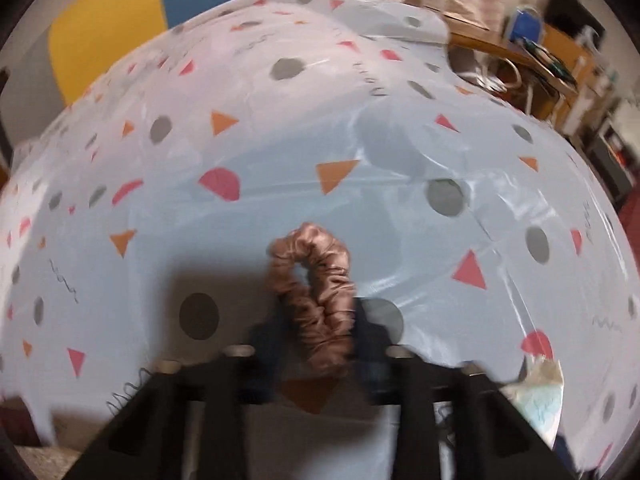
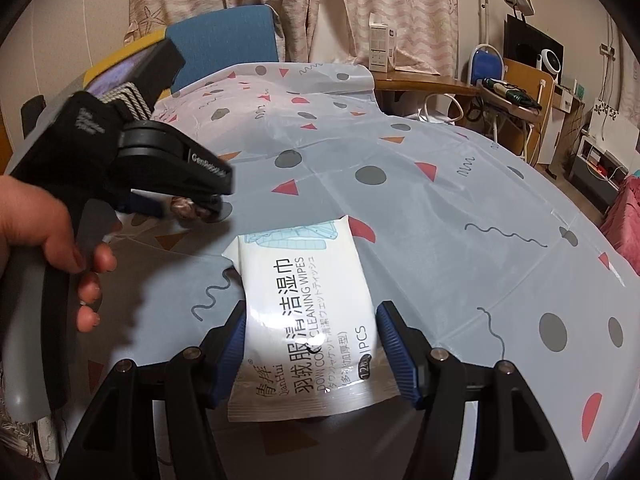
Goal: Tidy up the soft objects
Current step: 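Grasp the brown satin scrunchie with the left tool while the right tool holds the wipes pack, then carry the scrunchie into the tray with the left tool and release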
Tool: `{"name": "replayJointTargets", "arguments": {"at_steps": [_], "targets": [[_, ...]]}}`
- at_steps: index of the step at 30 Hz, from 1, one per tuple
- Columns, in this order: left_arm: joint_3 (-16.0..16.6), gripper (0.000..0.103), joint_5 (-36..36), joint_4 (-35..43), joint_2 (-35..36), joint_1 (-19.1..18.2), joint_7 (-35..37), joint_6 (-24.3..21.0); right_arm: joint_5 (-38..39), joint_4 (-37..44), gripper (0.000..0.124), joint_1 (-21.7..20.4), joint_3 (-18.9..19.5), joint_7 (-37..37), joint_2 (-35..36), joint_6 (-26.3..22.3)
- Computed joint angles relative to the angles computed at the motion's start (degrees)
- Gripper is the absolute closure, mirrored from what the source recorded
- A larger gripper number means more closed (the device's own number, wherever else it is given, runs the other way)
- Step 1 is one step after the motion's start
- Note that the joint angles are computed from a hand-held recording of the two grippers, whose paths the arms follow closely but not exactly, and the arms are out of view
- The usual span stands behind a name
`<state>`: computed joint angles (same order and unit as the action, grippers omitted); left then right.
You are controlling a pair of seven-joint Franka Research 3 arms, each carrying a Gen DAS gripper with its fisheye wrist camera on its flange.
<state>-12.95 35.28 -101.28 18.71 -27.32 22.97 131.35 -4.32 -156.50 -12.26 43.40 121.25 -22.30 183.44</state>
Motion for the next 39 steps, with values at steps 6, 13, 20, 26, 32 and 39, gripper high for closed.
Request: {"name": "replayJointTargets", "arguments": {"at_steps": [6,13,20,26,32,39], "targets": [[-0.64,0.078,-1.97,-5.54,-4.90,1.02,-3.39,3.36,-0.76,0.25,0.060,-2.20,2.39,0.84,-0.86,-0.59],[-2.83,0.078,-3.91,-10.68,-12.14,1.40,-6.93,4.23,-2.57,0.59,0.060,-3.92,3.89,2.36,-1.28,-1.02],[-5.92,0.078,-4.10,-17.89,-23.25,1.50,-7.33,6.78,-4.54,1.19,0.060,-5.95,5.87,3.96,-2.01,-2.05],[-7.37,0.078,-7.39,-23.65,-32.12,1.72,-6.23,9.00,-5.94,1.34,0.060,-6.14,5.82,5.09,-1.95,-2.22],[-9.14,0.078,-9.43,-32.70,-44.93,1.09,-4.32,10.85,-7.32,1.68,0.060,-7.24,6.80,6.14,-2.33,-2.84],[-10.87,0.078,-11.78,-44.76,-64.67,-0.28,-7.12,7.66,-8.34,1.73,0.060,-7.07,6.55,7.25,-2.24,-2.87]]}}
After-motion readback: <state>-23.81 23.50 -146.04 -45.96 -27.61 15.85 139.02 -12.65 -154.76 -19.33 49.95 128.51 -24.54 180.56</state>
